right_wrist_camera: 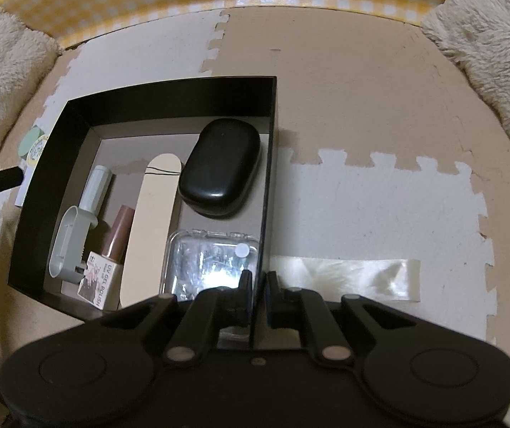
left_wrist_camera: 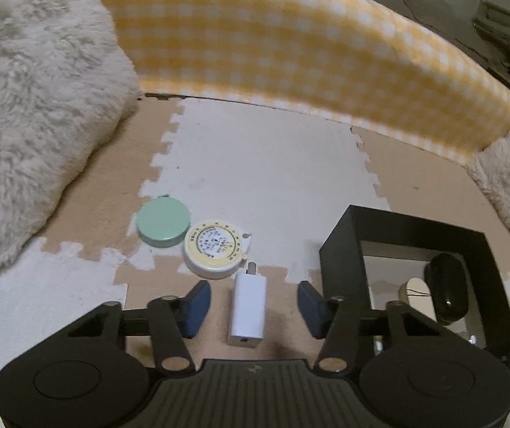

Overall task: Organize rigid objects
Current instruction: 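Move the left gripper back and close it on the white charger, then carry the white charger into the black box and release it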

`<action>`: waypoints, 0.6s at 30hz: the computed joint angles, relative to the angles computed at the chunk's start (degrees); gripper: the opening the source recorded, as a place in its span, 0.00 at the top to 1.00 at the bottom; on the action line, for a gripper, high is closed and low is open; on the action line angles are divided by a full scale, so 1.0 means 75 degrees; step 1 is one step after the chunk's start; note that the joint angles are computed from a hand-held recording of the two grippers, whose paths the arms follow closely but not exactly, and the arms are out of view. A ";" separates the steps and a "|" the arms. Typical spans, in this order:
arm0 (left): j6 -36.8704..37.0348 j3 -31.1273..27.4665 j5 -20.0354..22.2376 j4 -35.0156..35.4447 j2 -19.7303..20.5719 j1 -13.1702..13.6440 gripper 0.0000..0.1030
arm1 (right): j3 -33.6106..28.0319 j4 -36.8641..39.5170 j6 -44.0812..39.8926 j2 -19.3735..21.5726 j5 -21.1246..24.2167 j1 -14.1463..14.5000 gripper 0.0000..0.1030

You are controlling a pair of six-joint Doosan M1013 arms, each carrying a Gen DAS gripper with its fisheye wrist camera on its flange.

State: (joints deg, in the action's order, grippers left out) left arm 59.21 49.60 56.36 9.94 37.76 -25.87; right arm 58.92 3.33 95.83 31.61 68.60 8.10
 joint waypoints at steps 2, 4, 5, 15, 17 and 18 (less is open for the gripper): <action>0.0074 -0.0086 0.0058 -0.0059 0.0087 0.0014 0.56 | 0.0001 0.0016 0.0010 0.0000 -0.0004 -0.0006 0.92; 0.0095 -0.0165 0.0146 -0.0097 0.0164 0.0028 0.58 | 0.0001 0.0007 0.0009 -0.0001 -0.0010 -0.0001 0.92; 0.0108 -0.0189 0.0186 -0.0108 0.0190 0.0034 0.60 | 0.0001 0.0007 0.0009 -0.0001 -0.0010 -0.0001 0.92; 0.0148 -0.0279 0.0378 -0.0274 0.0266 0.0087 0.76 | 0.0004 0.0004 0.0012 -0.0002 -0.0015 0.0001 0.92; 0.0073 -0.0276 0.0395 -0.0318 0.0259 0.0097 0.76 | 0.0007 0.0007 0.0008 -0.0003 -0.0017 0.0001 0.92; 0.0002 -0.0262 0.0392 -0.0340 0.0246 0.0101 0.76 | 0.0010 0.0002 -0.0010 -0.0005 -0.0021 0.0001 0.92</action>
